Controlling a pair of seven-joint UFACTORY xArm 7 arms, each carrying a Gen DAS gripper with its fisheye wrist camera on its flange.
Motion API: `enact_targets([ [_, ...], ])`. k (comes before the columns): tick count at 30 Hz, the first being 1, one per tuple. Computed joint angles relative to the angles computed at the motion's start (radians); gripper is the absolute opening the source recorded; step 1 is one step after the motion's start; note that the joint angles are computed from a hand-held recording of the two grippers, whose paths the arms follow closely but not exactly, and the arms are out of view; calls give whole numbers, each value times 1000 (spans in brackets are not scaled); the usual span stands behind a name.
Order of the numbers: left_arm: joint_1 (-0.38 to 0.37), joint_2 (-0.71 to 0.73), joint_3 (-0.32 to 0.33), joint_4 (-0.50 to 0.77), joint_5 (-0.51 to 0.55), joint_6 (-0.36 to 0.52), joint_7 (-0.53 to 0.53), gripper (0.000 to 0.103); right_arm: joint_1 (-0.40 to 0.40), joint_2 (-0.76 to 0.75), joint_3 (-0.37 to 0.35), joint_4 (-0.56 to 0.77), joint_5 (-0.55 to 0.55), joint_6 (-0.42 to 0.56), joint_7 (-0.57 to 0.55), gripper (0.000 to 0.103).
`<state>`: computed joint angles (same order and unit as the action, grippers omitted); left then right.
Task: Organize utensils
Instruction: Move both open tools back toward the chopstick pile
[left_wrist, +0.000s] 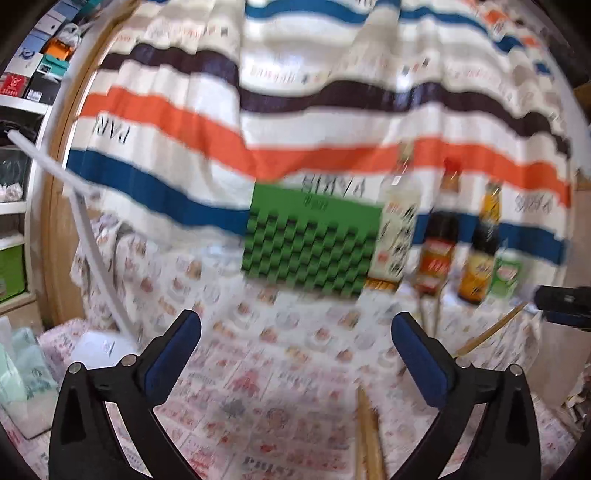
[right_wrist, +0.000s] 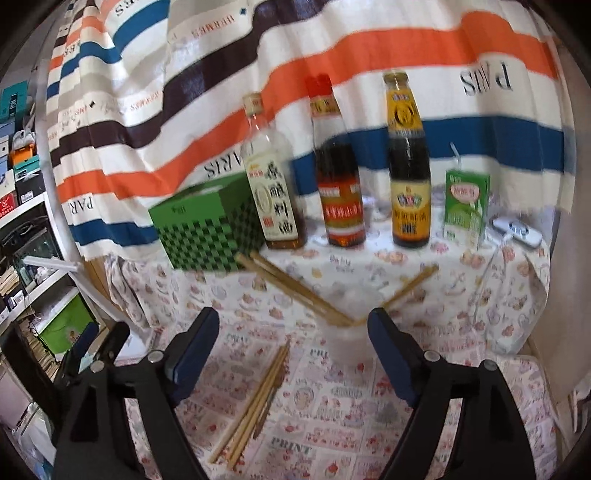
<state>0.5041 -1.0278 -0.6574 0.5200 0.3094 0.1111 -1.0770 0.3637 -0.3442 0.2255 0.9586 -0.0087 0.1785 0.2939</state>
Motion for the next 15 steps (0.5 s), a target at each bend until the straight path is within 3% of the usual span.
enact_targets([
  [4, -26, 72, 23, -8, -17, -12, -6, 102, -41, 28, 24, -12, -29, 24, 54, 82],
  [9, -36, 127, 26, -1, -6, -3, 3, 102, 16, 60, -29, -46, 32, 12, 2, 82],
  [13, -74, 182, 52, 10, -1, 11, 19, 102, -35, 101, 22, -29, -66, 61, 25, 82],
  [15, -107, 223, 74, 24, 3, 28, 37, 102, 7, 127, -13, -8, -5, 108, -12, 82],
])
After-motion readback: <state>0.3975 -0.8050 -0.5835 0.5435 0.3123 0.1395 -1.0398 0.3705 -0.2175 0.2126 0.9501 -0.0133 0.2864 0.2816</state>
